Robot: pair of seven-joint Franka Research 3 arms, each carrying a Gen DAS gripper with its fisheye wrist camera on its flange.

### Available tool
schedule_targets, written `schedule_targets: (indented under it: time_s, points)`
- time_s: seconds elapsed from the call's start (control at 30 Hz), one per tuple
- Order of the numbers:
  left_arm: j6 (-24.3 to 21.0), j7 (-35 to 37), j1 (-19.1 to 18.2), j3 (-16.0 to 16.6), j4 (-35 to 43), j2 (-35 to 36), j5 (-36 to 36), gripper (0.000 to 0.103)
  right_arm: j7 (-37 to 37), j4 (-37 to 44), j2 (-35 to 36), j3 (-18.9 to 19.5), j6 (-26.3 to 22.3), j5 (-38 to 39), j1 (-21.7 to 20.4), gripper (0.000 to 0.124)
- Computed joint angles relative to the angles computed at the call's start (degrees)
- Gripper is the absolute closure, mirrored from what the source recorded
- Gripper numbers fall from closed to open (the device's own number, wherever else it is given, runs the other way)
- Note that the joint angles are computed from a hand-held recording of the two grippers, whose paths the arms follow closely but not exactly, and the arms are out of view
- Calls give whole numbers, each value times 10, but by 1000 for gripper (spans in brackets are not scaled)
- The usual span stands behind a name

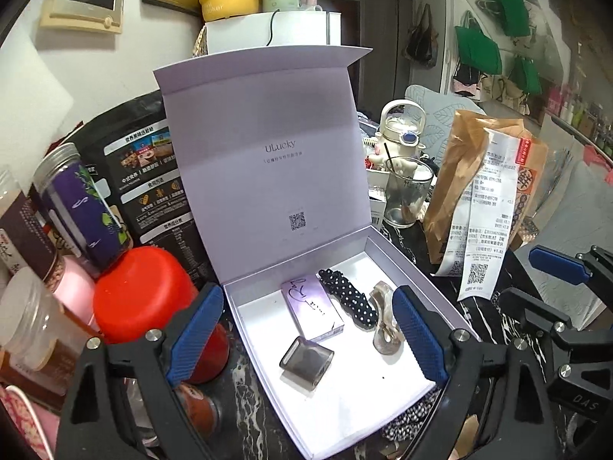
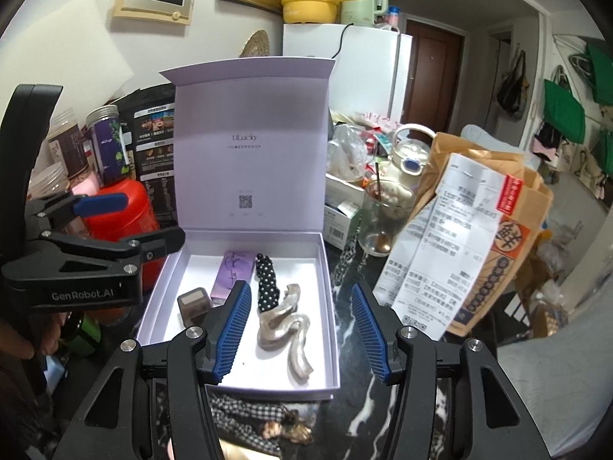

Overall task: Organize rigid objects
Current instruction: 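Withdraw both grippers up and away from the lavender box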

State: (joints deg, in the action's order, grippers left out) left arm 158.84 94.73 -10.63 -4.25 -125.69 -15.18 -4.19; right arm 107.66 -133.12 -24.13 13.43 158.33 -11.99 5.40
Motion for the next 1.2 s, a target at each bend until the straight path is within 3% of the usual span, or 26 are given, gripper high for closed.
schedule_targets:
  time_s: [0.57,0.83,1.2]
  points:
    - [23,12,-30,23,-75,-98,1,12,9,-71,-109,27,-8,16,-9,54]
    - [-4,35,-58,48,-92,-132,-26,12,10,-100,-165,39,-11,33,-7,39]
    - [-27,20,-47,39,-131,-180,-10,12,18,-139,-214,48,-26,62,7,37]
